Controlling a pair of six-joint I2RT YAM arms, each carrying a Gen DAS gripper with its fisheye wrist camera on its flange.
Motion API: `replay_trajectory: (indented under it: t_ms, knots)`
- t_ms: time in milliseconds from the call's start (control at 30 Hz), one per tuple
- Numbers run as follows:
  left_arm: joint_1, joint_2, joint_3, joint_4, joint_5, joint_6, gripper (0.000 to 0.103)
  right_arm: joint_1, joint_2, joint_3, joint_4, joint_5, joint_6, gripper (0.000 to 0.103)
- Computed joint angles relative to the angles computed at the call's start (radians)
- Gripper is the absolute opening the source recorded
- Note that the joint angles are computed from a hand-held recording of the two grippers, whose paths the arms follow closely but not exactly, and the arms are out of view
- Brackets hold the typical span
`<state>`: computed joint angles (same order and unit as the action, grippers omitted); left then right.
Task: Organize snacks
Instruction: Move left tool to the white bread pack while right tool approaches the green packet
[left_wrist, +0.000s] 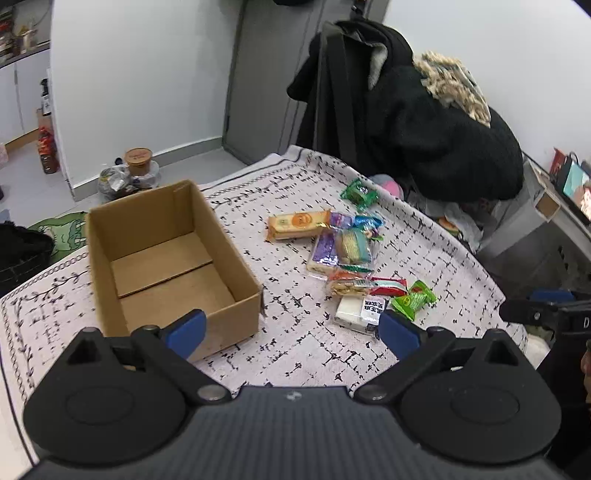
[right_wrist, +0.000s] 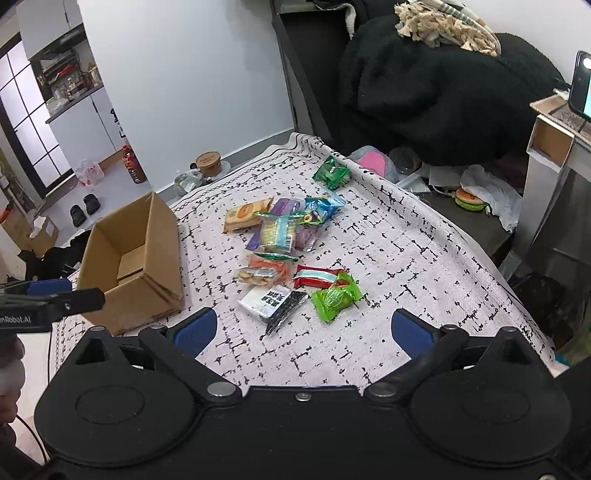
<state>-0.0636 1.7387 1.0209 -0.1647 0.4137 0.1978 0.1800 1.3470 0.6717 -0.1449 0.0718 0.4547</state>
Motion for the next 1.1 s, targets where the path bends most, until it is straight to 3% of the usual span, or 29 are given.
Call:
replay_trajectory:
  t_ms: [200, 600, 1100]
  knots:
    - [-0.051, 0.098, 0.069, 0.011, -0.008, 0.014, 0.098, -0.065, 0.108, 0.035, 0.036, -0.053, -0.013, 0.083]
    - [-0.143, 0.315, 0.254, -0.008, -0.012, 0.010, 0.094, -0.144, 0.293, 0.086, 0.105, -0.115, -0.004, 0.067]
    - [-0.238, 0.542, 0.437, -0.031, -0.025, -0.032, 0.094, -0.182, 0.512, 0.157, 0.241, -0.162, 0.024, 0.064]
